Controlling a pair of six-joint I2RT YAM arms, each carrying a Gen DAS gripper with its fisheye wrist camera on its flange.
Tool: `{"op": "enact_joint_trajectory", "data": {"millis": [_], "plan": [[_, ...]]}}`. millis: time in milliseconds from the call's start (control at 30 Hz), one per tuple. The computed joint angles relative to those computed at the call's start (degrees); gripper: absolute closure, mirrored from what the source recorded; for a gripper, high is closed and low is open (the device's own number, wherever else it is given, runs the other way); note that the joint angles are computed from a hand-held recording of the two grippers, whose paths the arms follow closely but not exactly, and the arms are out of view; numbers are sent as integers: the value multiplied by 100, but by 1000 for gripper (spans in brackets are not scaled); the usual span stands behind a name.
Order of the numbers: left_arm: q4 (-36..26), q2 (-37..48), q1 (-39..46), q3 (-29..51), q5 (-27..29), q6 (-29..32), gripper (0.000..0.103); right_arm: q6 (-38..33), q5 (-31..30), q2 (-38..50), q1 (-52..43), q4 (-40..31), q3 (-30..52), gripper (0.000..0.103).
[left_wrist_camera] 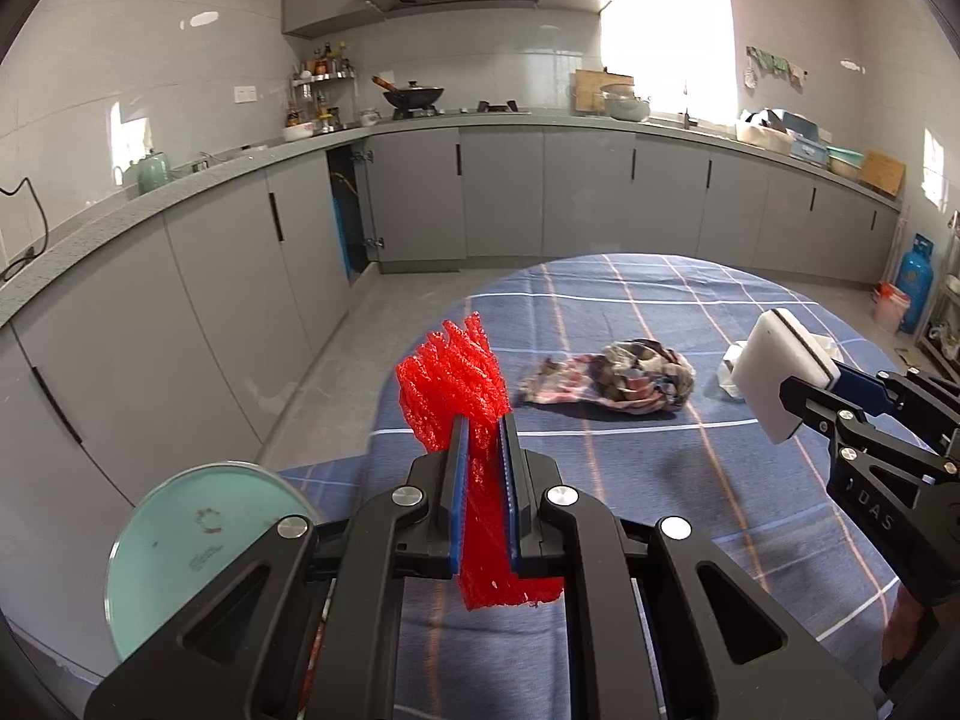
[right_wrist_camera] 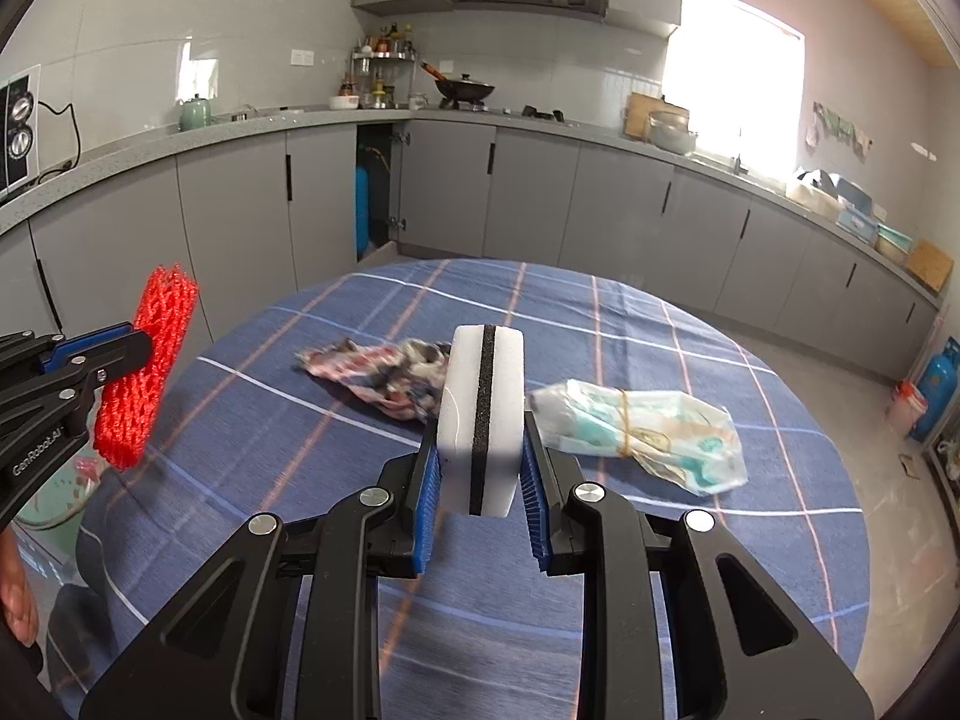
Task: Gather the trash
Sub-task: 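Carry the red mesh bag and white sponge over the teal bin with both grippers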
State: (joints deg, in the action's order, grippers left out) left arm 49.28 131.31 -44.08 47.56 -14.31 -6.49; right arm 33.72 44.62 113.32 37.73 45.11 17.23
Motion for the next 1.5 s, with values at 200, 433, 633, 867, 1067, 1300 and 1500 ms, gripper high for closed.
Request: {"op": "enact_joint_trajectory", "data": {"millis": [200, 433, 633, 867, 1067, 1300, 1500], "plan": [[204, -225, 206, -338, -31, 37, 93, -100, -56, 40, 93, -156, 301, 78], [392, -373, 447, -627, -22, 85, 93, -176, -39, 43, 278, -418, 631, 78], [542, -445, 658, -832, 19, 106, 93, -293, -61, 53, 356, -542, 882, 78], [795, -474, 981, -1102, 98, 162, 93, -381, -97, 224, 506, -684, 1283, 78], [977, -501, 1245, -1303, 139, 186, 93, -475, -128, 391, 618, -799, 1612, 78], [1027, -513, 1583, -1389, 257, 263, 93, -568, -198, 607, 695, -915, 1968, 78], [1137, -496, 1827, -1494, 327, 291, 93, -699, -292, 708, 714, -956, 2168, 78]]}}
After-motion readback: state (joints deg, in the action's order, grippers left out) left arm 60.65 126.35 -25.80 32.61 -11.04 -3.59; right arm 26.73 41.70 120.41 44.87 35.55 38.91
